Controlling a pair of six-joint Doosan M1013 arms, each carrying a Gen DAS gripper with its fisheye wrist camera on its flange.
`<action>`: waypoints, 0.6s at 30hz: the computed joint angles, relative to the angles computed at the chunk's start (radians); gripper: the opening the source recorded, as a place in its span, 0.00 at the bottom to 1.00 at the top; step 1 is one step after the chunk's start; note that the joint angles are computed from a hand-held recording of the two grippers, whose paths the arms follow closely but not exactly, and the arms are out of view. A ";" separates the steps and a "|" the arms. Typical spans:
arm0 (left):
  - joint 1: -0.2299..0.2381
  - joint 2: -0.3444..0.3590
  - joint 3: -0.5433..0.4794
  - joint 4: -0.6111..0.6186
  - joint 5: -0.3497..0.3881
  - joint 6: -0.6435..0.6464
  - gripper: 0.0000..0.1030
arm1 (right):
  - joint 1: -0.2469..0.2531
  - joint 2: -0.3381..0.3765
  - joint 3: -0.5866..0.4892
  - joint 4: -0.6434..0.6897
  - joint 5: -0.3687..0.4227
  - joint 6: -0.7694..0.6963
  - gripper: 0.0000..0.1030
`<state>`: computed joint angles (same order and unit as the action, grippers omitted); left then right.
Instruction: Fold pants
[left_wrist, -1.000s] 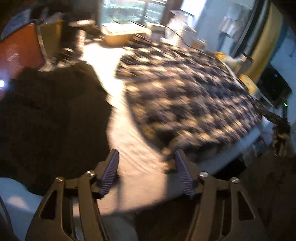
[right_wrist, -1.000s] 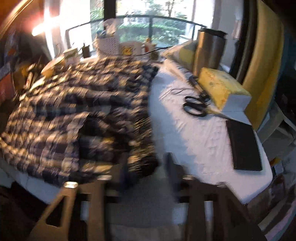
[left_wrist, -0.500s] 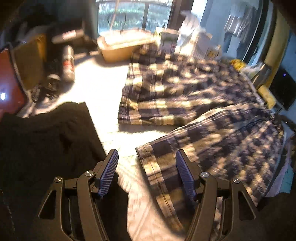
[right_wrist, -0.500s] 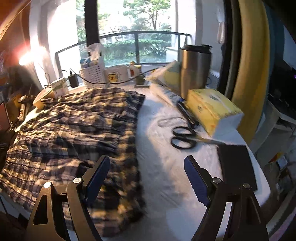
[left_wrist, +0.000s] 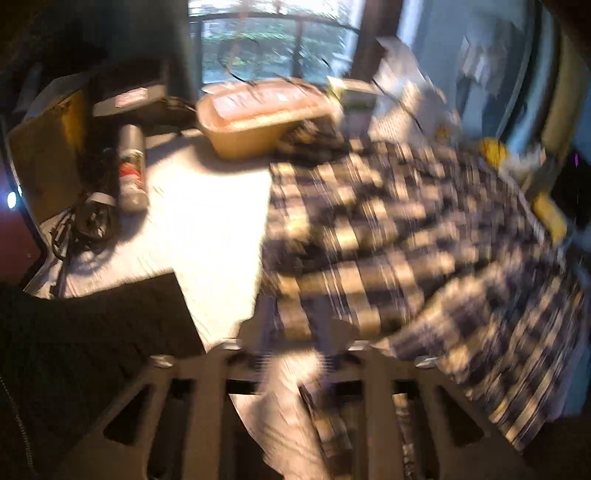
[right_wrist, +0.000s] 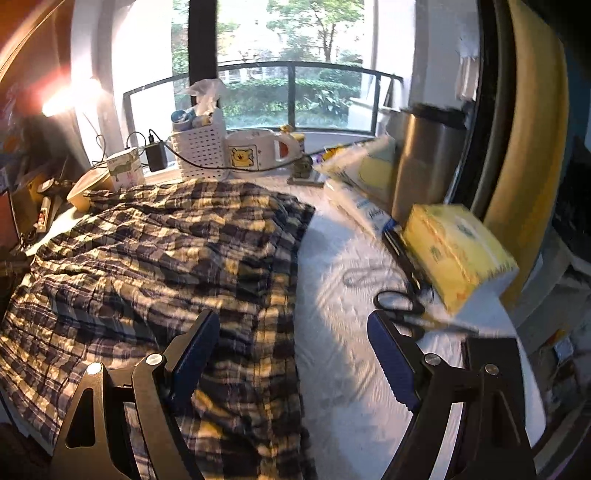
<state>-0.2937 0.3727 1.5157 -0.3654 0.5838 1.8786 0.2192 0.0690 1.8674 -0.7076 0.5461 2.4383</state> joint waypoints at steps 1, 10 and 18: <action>0.006 0.002 -0.005 -0.017 -0.024 -0.014 0.75 | -0.002 0.006 -0.007 -0.003 0.003 -0.003 0.81; 0.001 0.078 -0.074 -0.105 0.013 0.064 0.62 | 0.000 0.037 -0.027 0.019 -0.026 -0.010 0.81; 0.007 0.049 -0.027 -0.144 0.036 0.054 0.02 | -0.006 0.037 -0.011 0.028 -0.050 0.025 0.81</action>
